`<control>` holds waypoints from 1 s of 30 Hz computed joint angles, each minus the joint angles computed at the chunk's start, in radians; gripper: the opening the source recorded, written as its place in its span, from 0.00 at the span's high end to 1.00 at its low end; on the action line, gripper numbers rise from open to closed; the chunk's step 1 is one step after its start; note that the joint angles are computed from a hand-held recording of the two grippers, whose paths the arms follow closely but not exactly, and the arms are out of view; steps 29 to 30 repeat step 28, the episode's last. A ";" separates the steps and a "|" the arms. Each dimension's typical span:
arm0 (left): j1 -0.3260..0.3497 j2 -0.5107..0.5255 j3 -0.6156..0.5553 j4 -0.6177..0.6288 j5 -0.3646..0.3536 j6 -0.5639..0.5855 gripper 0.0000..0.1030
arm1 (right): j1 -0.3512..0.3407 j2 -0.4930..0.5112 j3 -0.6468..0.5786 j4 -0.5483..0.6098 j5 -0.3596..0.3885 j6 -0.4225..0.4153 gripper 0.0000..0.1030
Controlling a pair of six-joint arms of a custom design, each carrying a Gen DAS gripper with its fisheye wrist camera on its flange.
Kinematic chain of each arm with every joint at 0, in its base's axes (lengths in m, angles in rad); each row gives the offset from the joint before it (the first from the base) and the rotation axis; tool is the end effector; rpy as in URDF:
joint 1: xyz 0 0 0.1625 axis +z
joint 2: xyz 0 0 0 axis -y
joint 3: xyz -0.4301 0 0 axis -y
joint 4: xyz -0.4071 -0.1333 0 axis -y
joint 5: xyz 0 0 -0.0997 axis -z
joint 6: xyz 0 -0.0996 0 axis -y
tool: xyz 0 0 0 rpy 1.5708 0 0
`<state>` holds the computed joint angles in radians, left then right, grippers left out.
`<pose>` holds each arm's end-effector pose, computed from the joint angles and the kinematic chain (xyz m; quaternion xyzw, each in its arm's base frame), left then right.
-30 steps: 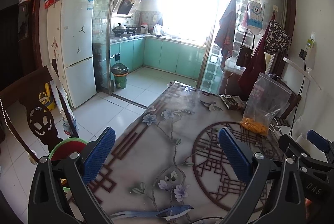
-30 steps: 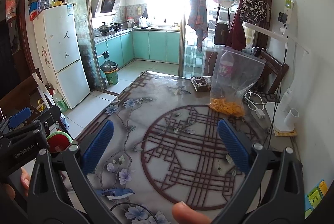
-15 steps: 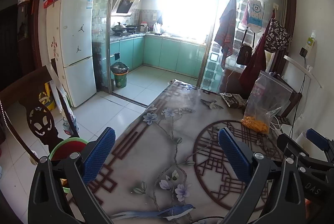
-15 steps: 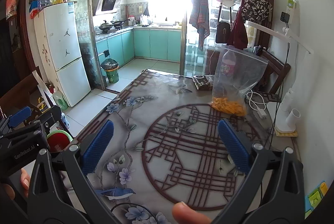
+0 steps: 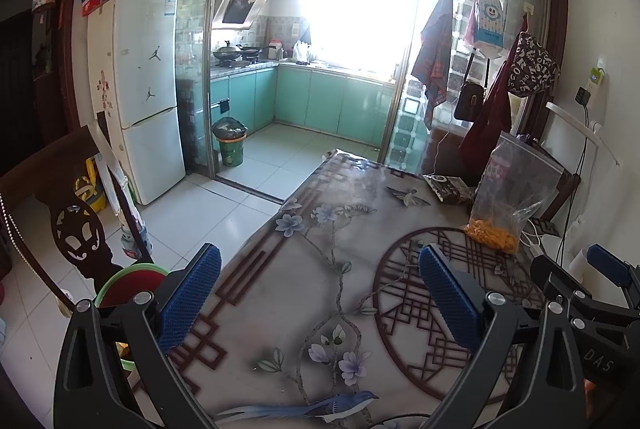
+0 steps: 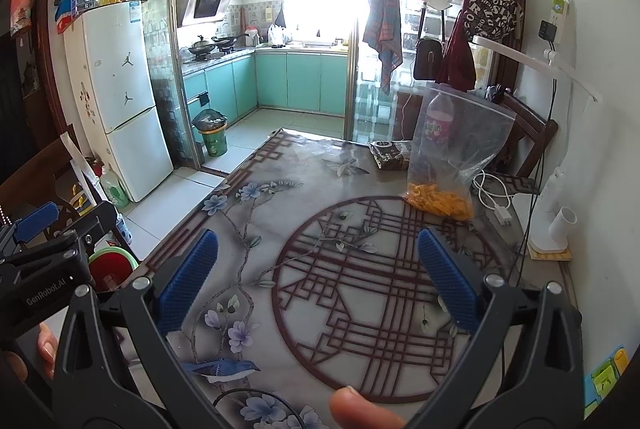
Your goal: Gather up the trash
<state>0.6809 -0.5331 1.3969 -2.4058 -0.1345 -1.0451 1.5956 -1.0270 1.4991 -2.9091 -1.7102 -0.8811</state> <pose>-0.4244 -0.6424 0.0553 -0.0489 0.7514 -0.5356 0.3822 0.1374 -0.7216 0.3575 0.3700 -0.8269 0.3546 0.2313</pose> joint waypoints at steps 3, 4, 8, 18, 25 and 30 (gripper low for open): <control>0.001 0.002 -0.005 0.006 -0.004 -0.002 0.08 | 0.001 0.000 -0.001 0.001 -0.001 0.001 0.05; 0.002 0.003 -0.006 0.008 -0.004 -0.002 0.08 | 0.001 0.000 -0.001 0.001 -0.001 0.001 0.05; 0.005 0.002 -0.008 0.016 -0.008 -0.008 0.08 | 0.001 0.006 -0.007 0.006 -0.003 0.000 0.05; 0.022 0.034 -0.043 -0.047 -0.033 0.074 0.08 | -0.003 0.032 -0.044 0.032 -0.021 0.006 0.05; 0.107 0.092 -0.101 -0.035 -0.152 0.159 0.08 | -0.056 0.113 -0.132 0.106 -0.098 0.057 0.05; 0.167 0.126 -0.123 -0.005 -0.217 0.192 0.08 | -0.130 0.174 -0.183 0.125 -0.080 0.075 0.05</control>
